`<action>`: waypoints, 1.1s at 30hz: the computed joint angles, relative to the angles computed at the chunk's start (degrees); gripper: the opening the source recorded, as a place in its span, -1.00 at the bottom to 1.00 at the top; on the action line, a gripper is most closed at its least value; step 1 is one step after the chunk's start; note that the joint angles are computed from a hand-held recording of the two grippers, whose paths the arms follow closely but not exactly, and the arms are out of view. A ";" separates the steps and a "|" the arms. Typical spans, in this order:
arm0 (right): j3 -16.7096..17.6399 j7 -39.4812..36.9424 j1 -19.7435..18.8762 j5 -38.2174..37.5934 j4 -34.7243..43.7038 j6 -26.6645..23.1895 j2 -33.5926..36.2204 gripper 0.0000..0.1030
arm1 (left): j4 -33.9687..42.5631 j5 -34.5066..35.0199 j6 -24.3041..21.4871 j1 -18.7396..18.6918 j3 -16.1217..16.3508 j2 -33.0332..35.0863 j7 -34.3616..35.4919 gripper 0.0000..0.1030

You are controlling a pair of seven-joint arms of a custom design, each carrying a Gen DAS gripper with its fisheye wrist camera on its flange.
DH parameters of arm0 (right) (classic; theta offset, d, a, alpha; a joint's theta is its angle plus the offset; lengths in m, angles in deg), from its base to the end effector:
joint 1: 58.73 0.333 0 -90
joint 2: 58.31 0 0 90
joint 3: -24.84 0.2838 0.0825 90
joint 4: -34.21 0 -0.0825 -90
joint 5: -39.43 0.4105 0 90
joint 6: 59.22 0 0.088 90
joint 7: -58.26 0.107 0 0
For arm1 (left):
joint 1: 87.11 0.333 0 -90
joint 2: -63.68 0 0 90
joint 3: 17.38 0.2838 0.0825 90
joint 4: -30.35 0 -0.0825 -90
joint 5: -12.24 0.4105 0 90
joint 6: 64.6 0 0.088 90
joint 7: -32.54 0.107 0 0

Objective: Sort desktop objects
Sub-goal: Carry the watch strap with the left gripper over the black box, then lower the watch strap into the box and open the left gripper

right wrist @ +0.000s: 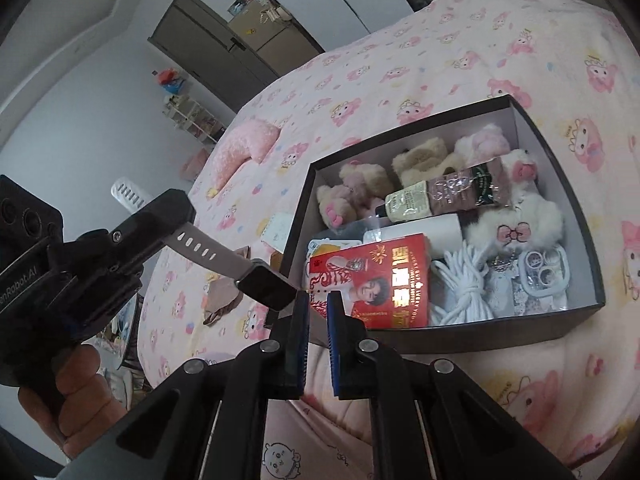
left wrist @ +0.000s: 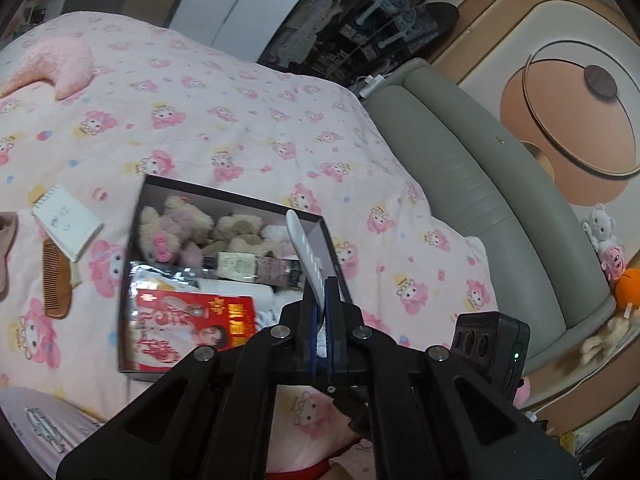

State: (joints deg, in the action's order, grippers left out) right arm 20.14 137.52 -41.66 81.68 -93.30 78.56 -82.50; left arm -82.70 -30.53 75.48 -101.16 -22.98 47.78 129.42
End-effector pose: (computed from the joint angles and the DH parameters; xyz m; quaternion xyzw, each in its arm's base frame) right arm 0.4994 0.1096 0.5740 -0.6378 0.6428 0.0447 0.4220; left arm 0.5222 -0.1938 0.6404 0.6041 -0.6501 0.4601 0.0263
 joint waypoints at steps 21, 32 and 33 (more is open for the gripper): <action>-1.02 6.08 -5.94 -10.22 -0.39 2.21 3.84 -0.86 | -5.20 2.64 3.58 2.05 -1.78 5.80 -9.02 -0.98; 2.66 10.29 -8.19 -21.42 4.43 -0.38 7.69 -0.52 | -8.83 17.74 2.56 5.43 -3.01 1.76 -15.74 -0.03; 2.79 10.27 -8.14 -22.22 5.09 -0.26 8.15 -0.49 | -9.55 19.91 3.49 5.52 -3.32 0.93 -16.72 -0.03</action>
State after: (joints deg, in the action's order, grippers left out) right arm 22.92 147.79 -49.80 59.46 -88.21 78.30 -74.35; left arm -92.25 -10.62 78.97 -95.64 -26.30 48.70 112.70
